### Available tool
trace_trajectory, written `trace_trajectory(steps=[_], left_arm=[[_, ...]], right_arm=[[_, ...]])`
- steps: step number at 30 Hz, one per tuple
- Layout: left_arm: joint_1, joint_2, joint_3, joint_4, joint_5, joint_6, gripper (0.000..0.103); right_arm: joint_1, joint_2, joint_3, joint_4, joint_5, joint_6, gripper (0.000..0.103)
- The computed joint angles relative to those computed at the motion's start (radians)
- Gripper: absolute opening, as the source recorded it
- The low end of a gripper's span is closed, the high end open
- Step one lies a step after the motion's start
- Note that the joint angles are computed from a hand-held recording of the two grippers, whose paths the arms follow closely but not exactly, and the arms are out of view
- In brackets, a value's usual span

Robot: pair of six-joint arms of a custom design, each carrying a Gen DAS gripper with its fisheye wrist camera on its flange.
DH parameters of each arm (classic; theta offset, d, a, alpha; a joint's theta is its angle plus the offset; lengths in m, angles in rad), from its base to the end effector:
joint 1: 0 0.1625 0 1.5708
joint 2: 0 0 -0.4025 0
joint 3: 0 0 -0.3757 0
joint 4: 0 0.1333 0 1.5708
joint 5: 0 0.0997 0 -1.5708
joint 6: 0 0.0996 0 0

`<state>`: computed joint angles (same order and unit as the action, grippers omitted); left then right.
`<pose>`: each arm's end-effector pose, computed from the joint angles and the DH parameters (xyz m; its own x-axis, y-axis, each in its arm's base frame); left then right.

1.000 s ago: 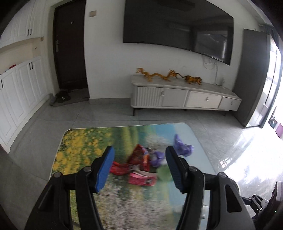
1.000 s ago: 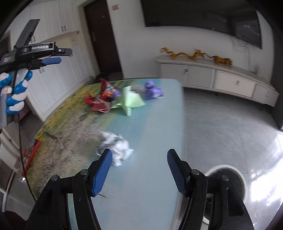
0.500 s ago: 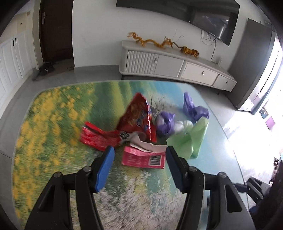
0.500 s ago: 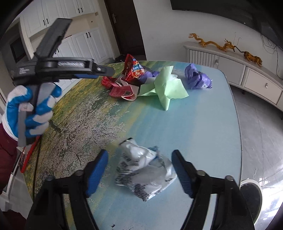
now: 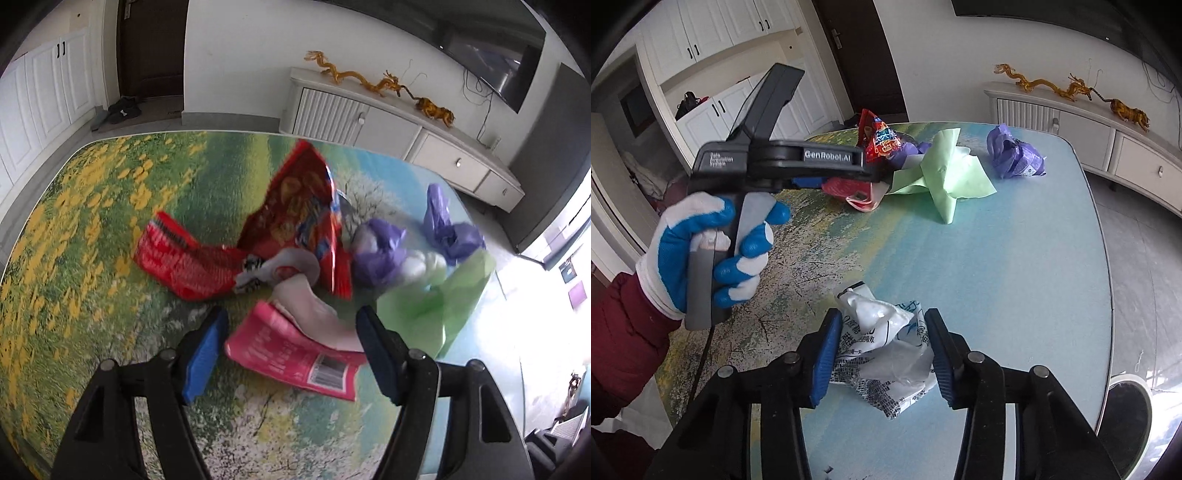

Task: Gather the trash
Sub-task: 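Grasp pink barcode wrapper with left tool while right tool grasps white crumpled wrapper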

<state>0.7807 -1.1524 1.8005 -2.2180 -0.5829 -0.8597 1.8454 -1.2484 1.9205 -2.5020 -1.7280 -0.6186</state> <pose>-0.2474 -0.5498 0.2486 -0.7907 -0.2776 -0.5456 0.1706 0.7560 -0.6319 0.2606 -0.4908 0.2408 -0.6314 -0.7263 0.2719 -0.7711 0.6251 -0.1210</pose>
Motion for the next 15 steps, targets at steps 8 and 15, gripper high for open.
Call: trace_trajectory(steps=[8, 15], left_arm=[[-0.051, -0.046, 0.114, -0.071, 0.010, 0.040, 0.036], [-0.132, -0.089, 0.182, -0.042, 0.043, 0.002, 0.029]], right_arm=[[0.003, -0.028, 0.032, -0.012, 0.014, 0.006, 0.036], [0.006, -0.061, 0.068, -0.039, 0.020, 0.023, 0.030]])
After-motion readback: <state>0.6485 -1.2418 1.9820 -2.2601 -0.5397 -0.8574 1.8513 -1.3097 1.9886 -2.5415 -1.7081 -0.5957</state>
